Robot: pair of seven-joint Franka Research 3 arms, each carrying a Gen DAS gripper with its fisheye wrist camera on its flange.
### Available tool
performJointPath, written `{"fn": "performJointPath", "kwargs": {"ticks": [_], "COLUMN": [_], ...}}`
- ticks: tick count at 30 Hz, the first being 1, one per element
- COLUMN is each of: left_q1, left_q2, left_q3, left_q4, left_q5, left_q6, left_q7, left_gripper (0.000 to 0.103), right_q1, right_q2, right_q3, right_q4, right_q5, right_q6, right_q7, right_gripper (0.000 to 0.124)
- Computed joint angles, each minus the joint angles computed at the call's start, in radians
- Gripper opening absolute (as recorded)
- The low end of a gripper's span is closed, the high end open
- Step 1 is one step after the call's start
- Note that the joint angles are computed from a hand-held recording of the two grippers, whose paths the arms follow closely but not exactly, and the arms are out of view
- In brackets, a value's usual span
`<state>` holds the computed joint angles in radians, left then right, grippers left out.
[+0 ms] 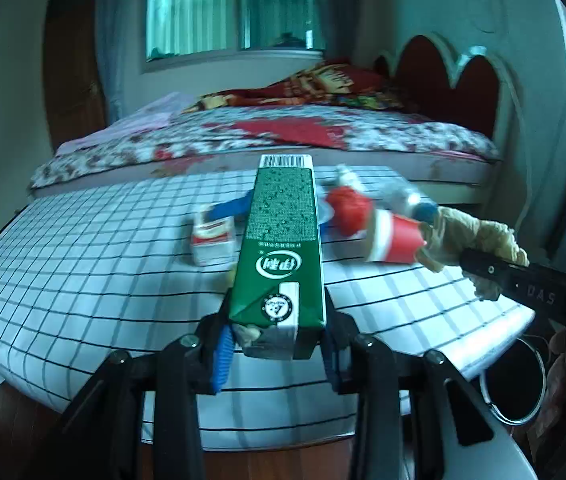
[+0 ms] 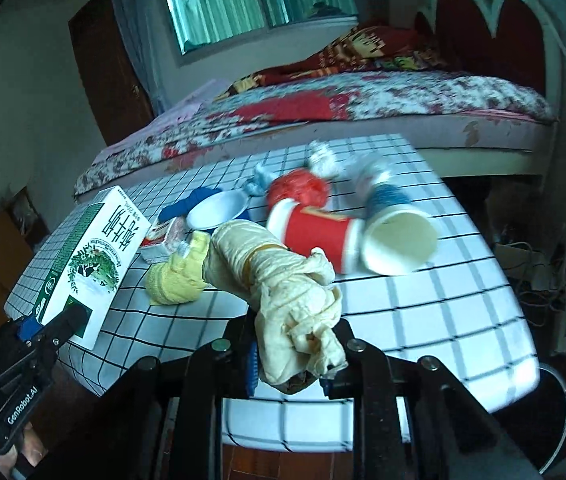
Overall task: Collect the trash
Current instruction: 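Carry the green carton and beige glove with both grippers over the black bin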
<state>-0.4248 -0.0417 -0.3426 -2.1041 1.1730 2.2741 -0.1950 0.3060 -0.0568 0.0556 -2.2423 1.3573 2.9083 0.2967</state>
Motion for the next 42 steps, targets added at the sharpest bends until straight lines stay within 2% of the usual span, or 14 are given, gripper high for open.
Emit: {"fn": "performJointPath", "kwargs": {"ticks": [13, 22, 28, 35, 42], "left_q1": [-0.095, -0.190, -0.252, -0.297, -0.350], "left_q2": [0.159, 0.331, 0.474, 0.650, 0.813], "left_q3": [0.001, 0.048, 0.074, 0.075, 0.093], "left_q4": [0.183, 0.356, 0.511, 0.701, 0.907], "left_q5": [0.076, 0.038, -0.065, -0.266, -0.446], "left_q6": [0.083, 0.221, 0.288, 0.303, 0.228], "left_q7": [0.085, 0.231, 0.400, 0.611, 0.780], "left_gripper": [0.038, 0.038, 0.038, 0.038, 0.038], "right_q1": [-0.075, -0.164, -0.238, -0.310, -0.375], "right_q2": [-0.150, -0.197, -0.182, -0.127, 0.014], "right_q3": [-0.098, -0.190, -0.229, -0.260, -0.248], "right_q4": [-0.139, -0.210, -0.226, -0.223, -0.151], "right_q5": [0.026, 0.001, -0.058, -0.127, -0.140], "right_q6": [0.009, 0.026, 0.030, -0.009, -0.078], "right_q7": [-0.031, -0.081, -0.055, -0.037, -0.102], "right_gripper": [0.024, 0.024, 0.024, 0.025, 0.025]}}
